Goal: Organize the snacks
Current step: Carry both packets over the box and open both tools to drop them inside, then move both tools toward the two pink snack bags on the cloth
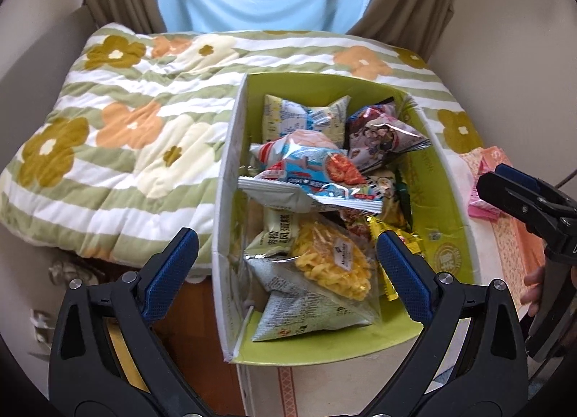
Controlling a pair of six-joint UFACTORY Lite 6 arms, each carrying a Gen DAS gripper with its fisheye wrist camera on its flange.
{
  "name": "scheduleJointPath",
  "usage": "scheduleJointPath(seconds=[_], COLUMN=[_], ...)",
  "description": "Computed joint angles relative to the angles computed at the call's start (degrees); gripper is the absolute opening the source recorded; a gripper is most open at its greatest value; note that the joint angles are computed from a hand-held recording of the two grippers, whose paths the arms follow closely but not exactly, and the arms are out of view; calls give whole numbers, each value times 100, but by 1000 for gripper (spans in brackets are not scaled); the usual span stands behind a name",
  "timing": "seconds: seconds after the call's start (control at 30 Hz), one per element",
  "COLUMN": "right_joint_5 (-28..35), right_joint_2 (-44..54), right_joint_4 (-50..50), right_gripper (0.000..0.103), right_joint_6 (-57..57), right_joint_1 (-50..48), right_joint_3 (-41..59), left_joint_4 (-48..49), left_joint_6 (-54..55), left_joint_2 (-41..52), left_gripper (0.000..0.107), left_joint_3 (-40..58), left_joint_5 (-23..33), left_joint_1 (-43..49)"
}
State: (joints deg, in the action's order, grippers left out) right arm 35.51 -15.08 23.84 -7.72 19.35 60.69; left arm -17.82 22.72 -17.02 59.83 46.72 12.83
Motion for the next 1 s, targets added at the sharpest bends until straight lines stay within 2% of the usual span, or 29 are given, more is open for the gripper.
scheduleJointPath(seconds=[0.13, 0.27, 0.37, 0.53, 0.63, 0.77, 0.87, 1.0], right_joint_5=[193, 624, 1016, 1963, 2516, 2907, 2939, 2811], right_joint_2=[-526, -1037, -1408, -1653, -1270, -336, 363, 1463], right_joint_4=[-792, -907, -436, 816, 1243, 1437, 1507, 1325], right_gripper=[102, 102, 102, 102, 102, 102, 102, 102], right_joint_6=[877, 873, 166, -2074, -3403, -4805, -5451, -5935], right_joint_1=[17, -399, -1245, -3652, -5131, -6588, -7249, -7570], right_joint_3=[-187, -304, -419, -577, -421, 126, 591, 1399], left_joint_4=[-275, -100, 393, 1729, 2238, 2602, 2810, 2405], left_joint_6=[245, -313, -1217, -3360, -4426, -5117, -5716, -5609], left_joint_2=[-20, 58, 217, 856, 1628, 3012, 4432, 6443], left_gripper=[99, 99, 99, 99, 99, 99, 99, 99], left_joint_3=[83, 377, 699, 1345, 2051, 3424, 5099, 7497], left_joint_5=[39, 39, -38, -187, -202, 11, 532, 925], left_joint_1=[-315, -1017, -1926, -3620, -4580, -5448, -5999, -6249])
